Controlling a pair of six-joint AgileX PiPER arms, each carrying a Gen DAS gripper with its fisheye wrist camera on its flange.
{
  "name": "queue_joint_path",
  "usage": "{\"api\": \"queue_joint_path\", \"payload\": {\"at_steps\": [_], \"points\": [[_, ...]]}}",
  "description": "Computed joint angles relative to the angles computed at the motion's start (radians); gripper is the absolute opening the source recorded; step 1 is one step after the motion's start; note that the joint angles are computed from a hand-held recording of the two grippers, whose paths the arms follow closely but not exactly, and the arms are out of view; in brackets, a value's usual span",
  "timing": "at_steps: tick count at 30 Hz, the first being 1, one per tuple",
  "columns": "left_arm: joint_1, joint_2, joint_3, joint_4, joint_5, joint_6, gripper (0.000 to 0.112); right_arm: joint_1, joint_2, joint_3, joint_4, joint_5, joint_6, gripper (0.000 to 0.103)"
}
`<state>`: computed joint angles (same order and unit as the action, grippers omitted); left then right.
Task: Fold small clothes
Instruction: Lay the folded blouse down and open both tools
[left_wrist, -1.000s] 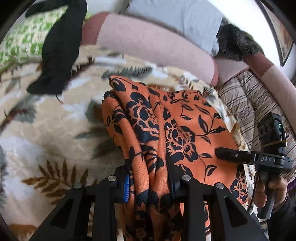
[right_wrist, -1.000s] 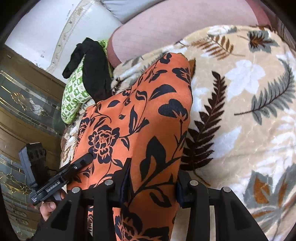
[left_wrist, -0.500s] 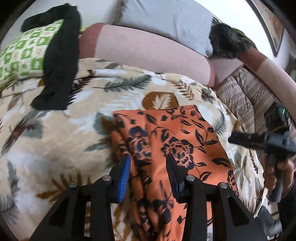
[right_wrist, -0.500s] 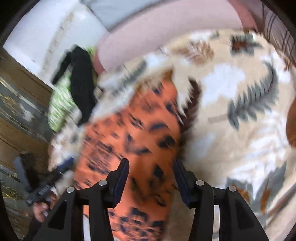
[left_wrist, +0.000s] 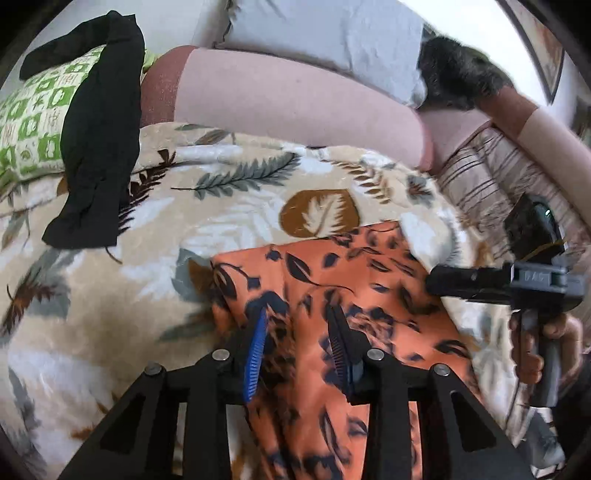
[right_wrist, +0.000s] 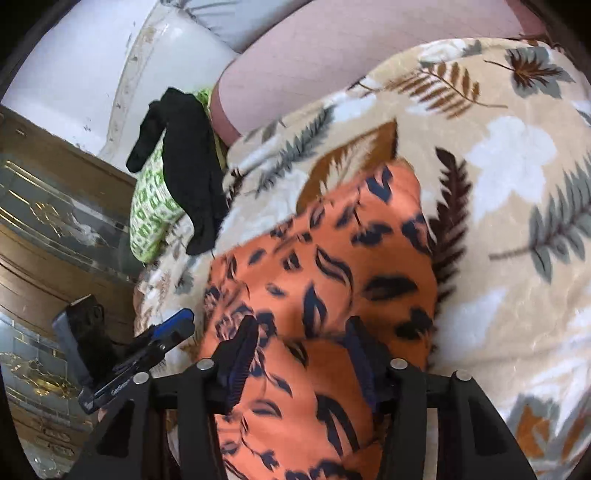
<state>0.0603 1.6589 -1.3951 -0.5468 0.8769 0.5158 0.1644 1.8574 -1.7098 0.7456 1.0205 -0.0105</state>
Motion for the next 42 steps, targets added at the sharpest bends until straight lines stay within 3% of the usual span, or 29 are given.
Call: {"api": "queue_joint_path", "payload": {"at_steps": [2,4,7,12,15,18,20,22,24,26,29,34,39,42], "points": [[-0.047,0.084,-0.056,0.177,-0.027,-0.175,0.038,-0.013,0.053,-0.020,0.001,-0.020,0.036,0.059],[-0.039,0.110,-0.078,0.212,-0.017,-0.267,0.046,-0.021,0.079,0.003,0.049,-0.060,0.067,0.059],[-0.011,0.018,0.015,0.163,-0.083,-0.246,0.047,0.003,-0.017,0.059,0.028,-0.106,0.026,0.059],[0.054,-0.176,0.191,0.014,-0.040,-0.064,0.047,0.028,-0.196,0.247,0.063,-0.095,-0.019,0.063],[0.048,-0.305,0.325,-0.004,-0.055,0.000,0.052,0.058,-0.314,0.405,0.102,-0.112,-0.046,0.064],[-0.022,-0.302,0.387,0.139,-0.120,-0.112,0.059,0.081,-0.346,0.503,0.109,-0.146,-0.044,0.068],[0.013,-0.282,0.386,0.123,-0.088,-0.151,0.061,0.084,-0.357,0.512,0.109,-0.165,0.007,0.068],[0.047,-0.337,0.395,0.100,-0.062,-0.162,0.061,0.112,-0.399,0.494,0.038,-0.181,0.075,0.068],[0.044,-0.406,0.431,0.119,-0.092,-0.161,0.062,0.132,-0.458,0.528,0.056,-0.212,0.042,0.072],[-0.001,-0.390,0.445,0.233,-0.118,-0.242,0.063,0.148,-0.467,0.571,0.058,-0.207,0.043,0.075],[0.044,-0.337,0.428,0.208,-0.075,-0.239,0.065,0.150,-0.462,0.644,0.075,-0.238,0.066,0.075],[0.027,-0.441,0.443,0.286,-0.084,-0.305,0.069,0.207,-0.569,0.647,0.043,-0.274,0.080,0.076],[0.048,-0.421,0.401,0.319,0.032,-0.382,0.069,0.218,-0.525,0.682,-0.017,-0.269,0.190,0.076],[0.023,-0.511,0.393,0.404,0.052,-0.446,0.071,0.317,-0.587,0.588,-0.255,-0.248,0.327,0.076]]}}
